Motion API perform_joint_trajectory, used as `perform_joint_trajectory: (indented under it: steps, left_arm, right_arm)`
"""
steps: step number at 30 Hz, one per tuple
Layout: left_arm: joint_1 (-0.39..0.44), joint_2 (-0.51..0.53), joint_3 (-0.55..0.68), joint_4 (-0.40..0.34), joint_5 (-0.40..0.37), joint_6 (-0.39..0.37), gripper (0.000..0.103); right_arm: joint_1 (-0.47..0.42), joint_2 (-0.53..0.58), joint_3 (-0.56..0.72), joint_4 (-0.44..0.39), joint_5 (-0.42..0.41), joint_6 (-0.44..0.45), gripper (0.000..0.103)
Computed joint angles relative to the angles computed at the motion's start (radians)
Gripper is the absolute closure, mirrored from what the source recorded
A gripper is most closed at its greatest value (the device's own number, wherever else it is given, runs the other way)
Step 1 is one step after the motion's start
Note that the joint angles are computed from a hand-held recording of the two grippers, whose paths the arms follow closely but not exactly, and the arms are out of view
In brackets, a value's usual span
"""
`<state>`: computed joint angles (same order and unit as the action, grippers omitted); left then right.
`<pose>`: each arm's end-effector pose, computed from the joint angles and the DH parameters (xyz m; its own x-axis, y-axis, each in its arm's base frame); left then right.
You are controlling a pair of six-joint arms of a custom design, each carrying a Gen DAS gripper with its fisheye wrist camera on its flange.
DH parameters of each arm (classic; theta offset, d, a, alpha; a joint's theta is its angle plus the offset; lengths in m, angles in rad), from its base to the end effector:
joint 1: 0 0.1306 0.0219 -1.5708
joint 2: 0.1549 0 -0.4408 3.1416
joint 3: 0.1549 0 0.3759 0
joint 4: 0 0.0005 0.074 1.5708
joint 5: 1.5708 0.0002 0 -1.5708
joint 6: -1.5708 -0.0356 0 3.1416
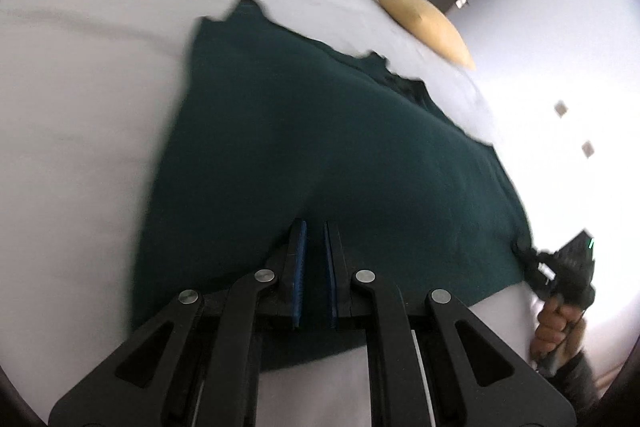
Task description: Fold small clothes
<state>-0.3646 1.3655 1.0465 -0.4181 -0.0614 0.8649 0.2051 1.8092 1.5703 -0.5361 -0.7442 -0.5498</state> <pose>0.4094 -0.1545 0.3792 -0.6459 -0.5665 -0.5117 -0.2745 0.7978 -0.5367 0.6095 0.1509 0.3785 -0.9099 0.2033 -0.3615 -0.1737 0.6045 0.7774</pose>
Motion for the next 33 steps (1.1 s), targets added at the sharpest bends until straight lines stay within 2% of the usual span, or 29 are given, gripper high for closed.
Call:
perform_joint_trajectory:
  steps: [2, 5, 7, 8, 10, 12, 13, 14, 15, 17, 18, 19, 22, 25, 27, 29, 33]
  left_arm:
    - [0.020, -0.032, -0.045, 0.041, 0.015, 0.043, 0.094]
    - [0.041, -0.085, -0.088, 0.034, -0.009, 0.066, 0.094]
    - [0.055, -0.125, -0.122, 0.035, -0.024, 0.105, 0.094]
    - [0.066, -0.152, -0.146, 0.048, -0.022, 0.139, 0.094]
    - [0.080, -0.194, -0.157, 0.010, -0.046, 0.176, 0.094]
    - [0.082, -0.218, -0.149, -0.041, -0.094, 0.197, 0.090]
    - [0.086, -0.230, -0.153, -0.034, -0.100, 0.205, 0.087]
    - [0.104, -0.246, -0.163, -0.017, -0.078, 0.203, 0.078]
    - [0.115, -0.253, -0.169, -0.006, -0.058, 0.209, 0.061]
    - [0.133, -0.254, -0.168, -0.005, -0.031, 0.213, 0.033]
    - [0.130, -0.242, -0.162, 0.011, -0.031, 0.209, 0.031]
    - [0.138, -0.221, -0.149, 0.018, 0.002, 0.193, 0.031]
    - [0.190, -0.154, -0.124, 0.048, 0.160, 0.178, 0.031]
    - [0.223, -0.083, -0.064, 0.015, 0.265, 0.110, 0.031]
    - [0.238, -0.048, -0.043, 0.023, 0.309, 0.112, 0.031]
    - [0.268, -0.015, -0.030, 0.054, 0.391, 0.125, 0.031]
    - [0.270, 0.024, 0.011, 0.020, 0.444, 0.085, 0.035]
  right_arm:
    - [-0.036, -0.025, -0.039, 0.033, 0.036, -0.029, 0.098]
    - [-0.062, -0.069, -0.080, 0.053, 0.093, -0.037, 0.095]
    - [-0.061, -0.099, -0.094, 0.036, 0.171, -0.026, 0.054]
    - [-0.061, -0.116, -0.109, 0.057, 0.191, -0.039, 0.052]
    - [-0.053, -0.130, -0.108, 0.070, 0.179, -0.046, 0.052]
    - [-0.028, -0.139, -0.087, 0.072, 0.183, -0.026, 0.050]
    - [-0.015, -0.138, -0.073, 0.070, 0.175, -0.017, 0.048]
    - [-0.010, -0.134, -0.056, 0.063, 0.154, -0.005, 0.048]
    - [0.010, -0.121, -0.033, 0.059, 0.133, 0.000, 0.047]
    - [0.046, -0.092, 0.014, 0.032, 0.104, 0.021, 0.047]
    - [0.060, -0.077, 0.038, 0.010, 0.094, 0.032, 0.047]
    - [0.076, -0.061, 0.062, -0.009, 0.082, 0.037, 0.047]
    - [0.121, -0.012, 0.133, -0.059, 0.050, 0.065, 0.047]
    - [0.146, 0.019, 0.176, -0.105, 0.030, 0.096, 0.047]
    - [0.155, 0.047, 0.211, -0.121, 0.010, 0.093, 0.047]
    - [0.161, 0.059, 0.223, -0.135, -0.004, 0.090, 0.046]
    - [0.185, 0.105, 0.284, -0.169, -0.048, 0.091, 0.045]
